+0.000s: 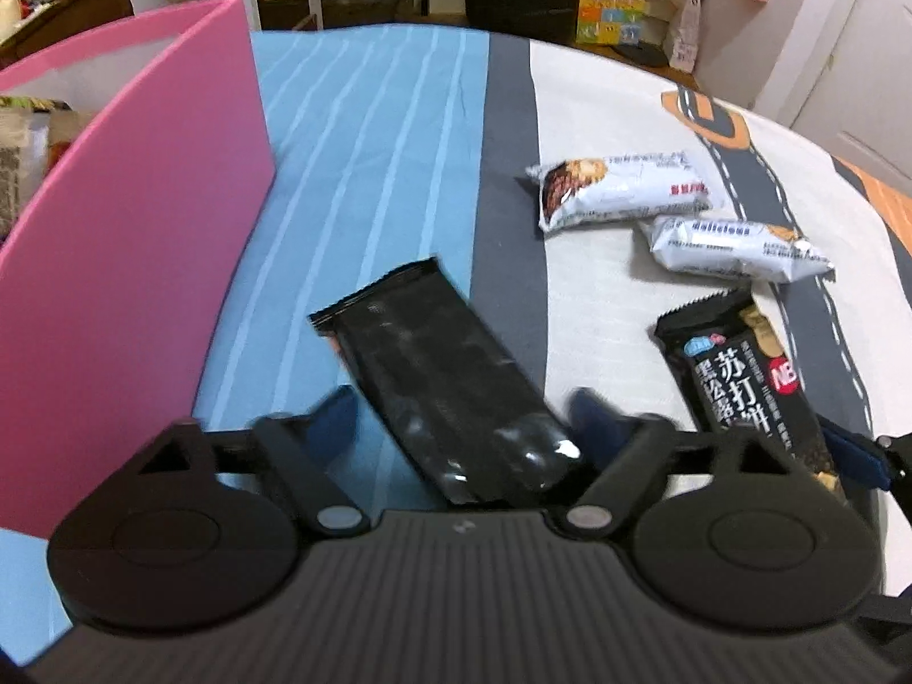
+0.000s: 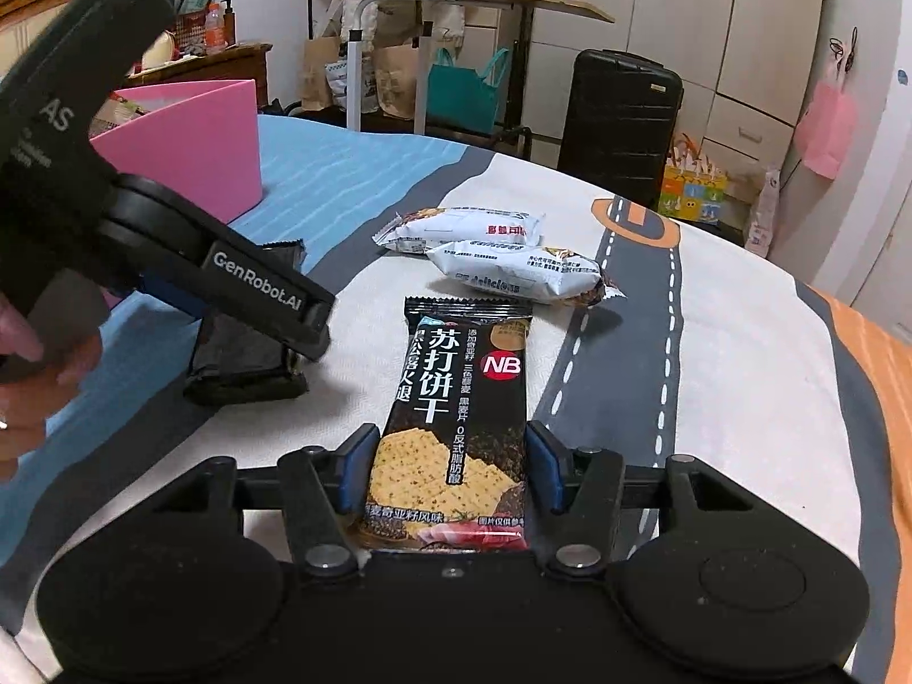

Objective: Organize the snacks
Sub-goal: 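Lift both black packets with both tools and carry them over the pink box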

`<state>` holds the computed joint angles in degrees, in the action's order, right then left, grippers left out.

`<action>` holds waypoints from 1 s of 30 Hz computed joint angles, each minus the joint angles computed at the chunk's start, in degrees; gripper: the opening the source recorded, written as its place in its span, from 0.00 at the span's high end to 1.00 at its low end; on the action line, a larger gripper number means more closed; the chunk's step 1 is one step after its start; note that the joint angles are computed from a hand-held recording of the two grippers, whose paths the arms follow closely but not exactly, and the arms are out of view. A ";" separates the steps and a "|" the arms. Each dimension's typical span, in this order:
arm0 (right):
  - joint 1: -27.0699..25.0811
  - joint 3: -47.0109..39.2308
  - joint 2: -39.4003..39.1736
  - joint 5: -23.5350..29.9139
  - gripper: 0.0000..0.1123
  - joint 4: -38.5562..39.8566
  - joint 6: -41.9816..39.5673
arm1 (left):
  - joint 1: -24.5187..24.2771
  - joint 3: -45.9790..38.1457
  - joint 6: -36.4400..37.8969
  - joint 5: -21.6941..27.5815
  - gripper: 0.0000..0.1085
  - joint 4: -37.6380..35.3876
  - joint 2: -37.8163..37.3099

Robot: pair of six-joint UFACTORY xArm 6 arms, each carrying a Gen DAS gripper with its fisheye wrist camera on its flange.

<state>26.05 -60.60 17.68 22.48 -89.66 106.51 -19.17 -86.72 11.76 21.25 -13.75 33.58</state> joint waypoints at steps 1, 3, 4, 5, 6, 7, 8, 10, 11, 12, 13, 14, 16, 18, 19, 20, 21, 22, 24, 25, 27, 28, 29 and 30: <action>0.12 -0.02 -0.09 0.20 0.50 0.18 -0.42 | 0.12 0.01 0.30 0.05 0.36 -0.77 -0.07; 0.59 -0.02 -0.41 1.06 0.51 1.58 -2.55 | 0.39 0.22 0.57 0.06 0.40 -1.35 -0.36; 0.79 0.04 -0.55 1.47 0.51 1.99 -2.96 | 0.53 0.36 0.86 0.37 0.40 -1.60 -0.71; 1.03 0.08 -0.69 1.98 0.51 2.75 -3.31 | 0.64 0.42 1.57 0.98 0.41 -2.35 -1.04; 1.24 0.17 -0.85 2.53 0.51 3.39 -3.35 | 0.73 0.61 2.49 1.60 0.41 -3.46 -1.47; 1.45 0.25 -1.05 3.07 0.51 3.90 -3.21 | 0.88 0.88 3.32 2.15 0.41 -4.43 -1.93; 1.62 0.34 -1.24 3.36 0.51 4.11 -2.98 | 0.97 1.29 3.83 2.38 0.41 -4.75 -2.40; 2.08 0.53 -1.63 3.88 0.51 4.14 -2.51 | 1.11 3.03 5.04 1.65 0.41 -4.90 -3.89; 2.31 0.62 -1.80 4.06 0.51 4.41 -2.84 | 1.13 3.70 5.89 1.25 0.41 -5.55 -4.51; 2.51 0.69 -1.96 4.09 0.51 4.88 -3.39 | 1.24 4.38 6.79 1.24 0.41 -6.35 -5.29; 2.69 0.85 -2.21 4.00 0.51 6.30 -4.51 | 1.45 4.89 7.28 1.81 0.41 -6.72 -6.14; 2.84 0.98 -2.45 3.91 0.51 8.67 -6.04 | 1.54 5.24 7.63 2.27 0.41 -6.87 -6.79; 2.75 1.76 -3.37 2.56 0.51 13.10 -7.80 | 1.79 6.30 8.97 3.24 0.41 -7.39 -8.58; 3.04 2.73 -4.44 1.78 0.51 18.34 -10.51 | 2.09 7.23 9.79 4.85 0.41 -7.23 -10.41; 3.32 3.13 -4.89 1.76 0.51 20.20 -11.63 | 2.28 8.02 10.35 5.53 0.41 -7.41 -11.59; 3.64 3.48 -5.40 1.73 0.51 21.82 -12.62 | 2.45 8.79 10.99 6.03 0.41 -7.73 -12.74; 4.00 3.91 -6.09 1.59 0.51 23.31 -13.38 | 2.56 9.53 11.33 6.34 0.41 -7.66 -13.78; 4.21 4.20 -6.61 1.26 0.51 24.32 -13.89 | 2.67 10.37 11.57 6.81 0.41 -7.34 -15.09; 4.61 4.76 -7.83 0.36 0.51 27.10 -15.39 | 2.87 11.75 12.58 7.56 0.41 -7.36 -17.25; 4.91 4.84 -8.28 0.21 0.51 28.56 -16.38 | 3.07 12.35 12.89 8.39 0.41 -7.38 -18.42; 5.85 4.72 -9.26 0.71 0.51 31.98 -19.21 | 3.63 13.60 14.10 9.97 0.41 -8.60 -20.65; 6.31 4.72 -9.84 0.95 0.51 33.14 -20.38 | 4.05 14.42 14.70 10.87 0.41 -9.33 -21.90; 6.77 4.73 -10.41 1.06 0.51 33.39 -20.75 | 4.46 15.17 15.06 11.61 0.41 -9.98 -22.96; 7.14 4.82 -11.05 0.87 0.51 33.09 -20.88 | 5.19 16.19 15.95 12.63 0.41 -11.98 -24.41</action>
